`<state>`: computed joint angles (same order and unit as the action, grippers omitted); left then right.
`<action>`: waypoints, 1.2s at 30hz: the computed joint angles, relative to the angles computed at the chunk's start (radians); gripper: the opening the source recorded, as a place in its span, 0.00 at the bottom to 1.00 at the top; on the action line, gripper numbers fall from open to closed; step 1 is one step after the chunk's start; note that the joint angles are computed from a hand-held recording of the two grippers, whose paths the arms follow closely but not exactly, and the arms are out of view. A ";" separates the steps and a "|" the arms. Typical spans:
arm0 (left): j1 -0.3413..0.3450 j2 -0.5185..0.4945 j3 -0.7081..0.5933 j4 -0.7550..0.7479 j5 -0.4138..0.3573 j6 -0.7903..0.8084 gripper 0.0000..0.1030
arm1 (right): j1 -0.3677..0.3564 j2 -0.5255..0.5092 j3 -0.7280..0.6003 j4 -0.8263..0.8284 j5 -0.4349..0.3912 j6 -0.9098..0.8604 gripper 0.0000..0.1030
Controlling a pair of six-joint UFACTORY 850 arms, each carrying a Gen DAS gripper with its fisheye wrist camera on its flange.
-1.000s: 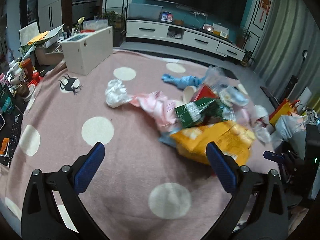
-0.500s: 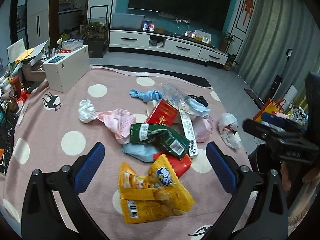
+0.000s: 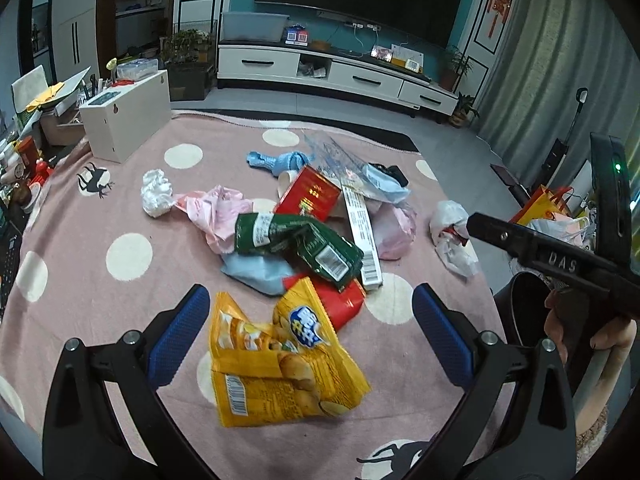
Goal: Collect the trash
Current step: 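Move the left tool toward the yellow chip bag on the rug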
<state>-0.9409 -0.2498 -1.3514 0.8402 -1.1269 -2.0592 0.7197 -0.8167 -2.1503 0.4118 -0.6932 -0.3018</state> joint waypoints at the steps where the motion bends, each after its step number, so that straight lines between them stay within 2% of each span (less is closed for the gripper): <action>1: -0.002 -0.001 0.002 0.004 0.008 -0.002 0.97 | -0.005 -0.009 -0.010 0.019 -0.022 -0.007 0.98; 3: 0.001 -0.001 0.003 -0.004 0.020 0.003 0.97 | -0.007 -0.015 -0.018 -0.002 -0.031 0.026 0.98; 9: 0.003 0.029 0.063 0.035 0.067 -0.014 0.97 | 0.001 0.042 0.061 -0.050 0.046 0.091 0.98; 13: 0.020 0.056 0.115 0.021 0.143 -0.036 0.97 | -0.003 0.102 0.146 -0.012 0.102 0.132 0.98; 18: 0.003 0.075 0.167 0.061 0.174 -0.099 0.97 | 0.021 0.143 0.203 -0.185 0.162 0.284 0.98; 22: 0.001 0.102 0.215 0.068 0.218 -0.147 0.97 | 0.025 0.139 0.202 -0.140 0.150 0.287 0.98; 31: -0.006 0.161 0.289 0.096 0.252 -0.213 0.97 | 0.080 0.105 0.172 -0.341 0.152 0.481 0.98; 34: -0.010 0.177 0.305 0.118 0.260 -0.243 0.97 | 0.078 0.105 0.198 -0.298 0.175 0.452 0.98; 36: -0.008 0.176 0.306 0.108 0.265 -0.229 0.97 | 0.073 0.075 0.162 -0.284 0.133 0.462 0.98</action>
